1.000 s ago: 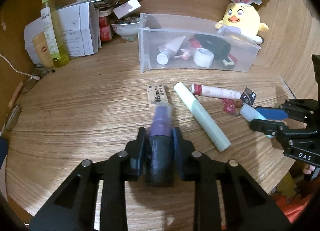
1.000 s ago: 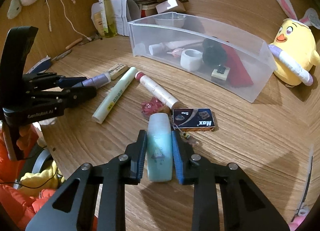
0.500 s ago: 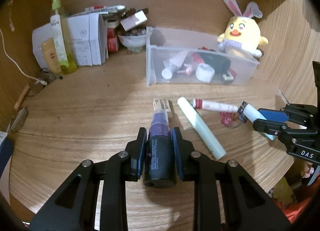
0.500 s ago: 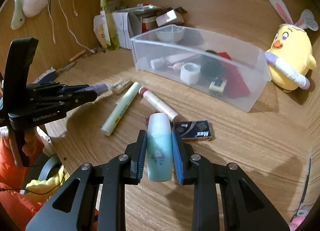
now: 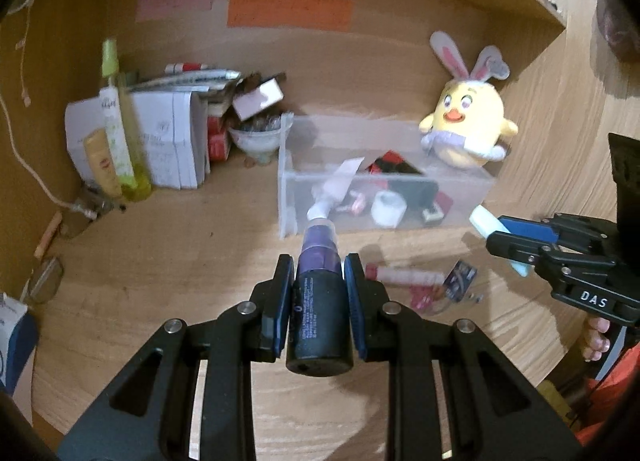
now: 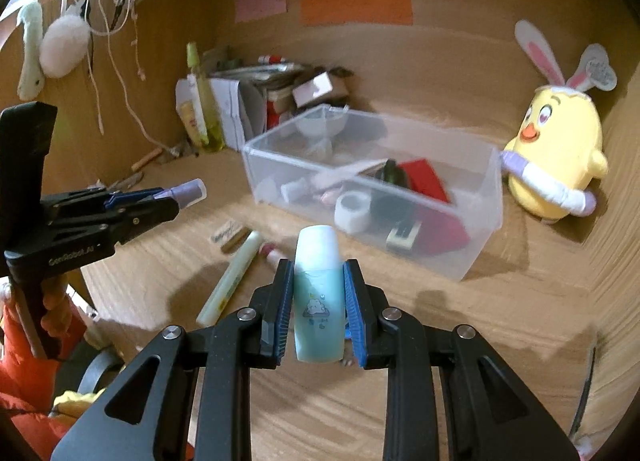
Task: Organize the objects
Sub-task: 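Carry the spray bottle and mint bottle in both grippers over the clear bin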
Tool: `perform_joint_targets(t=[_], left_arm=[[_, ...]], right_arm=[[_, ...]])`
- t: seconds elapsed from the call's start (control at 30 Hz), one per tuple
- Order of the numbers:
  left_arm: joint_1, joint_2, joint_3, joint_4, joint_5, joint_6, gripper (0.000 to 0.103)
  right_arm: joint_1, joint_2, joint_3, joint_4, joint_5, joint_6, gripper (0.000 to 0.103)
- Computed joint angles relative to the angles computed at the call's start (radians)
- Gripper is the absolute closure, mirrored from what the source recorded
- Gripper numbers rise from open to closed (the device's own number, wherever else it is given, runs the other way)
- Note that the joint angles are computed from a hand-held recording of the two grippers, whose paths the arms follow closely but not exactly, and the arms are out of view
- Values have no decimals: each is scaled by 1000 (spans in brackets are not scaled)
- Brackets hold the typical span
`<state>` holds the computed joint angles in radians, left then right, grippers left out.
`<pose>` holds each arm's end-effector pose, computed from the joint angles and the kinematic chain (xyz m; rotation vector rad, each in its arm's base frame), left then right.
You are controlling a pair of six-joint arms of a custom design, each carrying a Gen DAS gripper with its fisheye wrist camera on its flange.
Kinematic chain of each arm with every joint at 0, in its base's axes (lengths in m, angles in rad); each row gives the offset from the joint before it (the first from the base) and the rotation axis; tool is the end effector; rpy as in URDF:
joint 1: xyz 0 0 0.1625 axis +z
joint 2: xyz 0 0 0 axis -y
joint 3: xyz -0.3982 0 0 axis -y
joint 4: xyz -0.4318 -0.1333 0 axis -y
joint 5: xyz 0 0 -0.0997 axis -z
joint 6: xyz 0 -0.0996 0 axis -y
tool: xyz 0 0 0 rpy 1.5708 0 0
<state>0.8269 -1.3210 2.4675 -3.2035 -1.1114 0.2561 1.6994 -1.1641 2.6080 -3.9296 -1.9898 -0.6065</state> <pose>-0.1444 -0.4190 0.1225 1.1585 2.4476 -0.8033 0.1363 -0.3303 0.1234 0.6146 -2.2802 1.0052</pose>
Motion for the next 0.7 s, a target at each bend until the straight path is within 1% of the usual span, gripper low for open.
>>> perform_joint_targets(t=[0.2,0.33,0.7], left_arm=[[-9,32,-42,-22,-21,8,78],[-18,69,-78,-40,-15,17,78],[-29,142,-161,-56,-18,35,77]], right_arm=[[-5,-49,-14,0,24,8,80],[-6,-72,-30,6,30,5,80],[0,-86,-103,24,5,-23,80]])
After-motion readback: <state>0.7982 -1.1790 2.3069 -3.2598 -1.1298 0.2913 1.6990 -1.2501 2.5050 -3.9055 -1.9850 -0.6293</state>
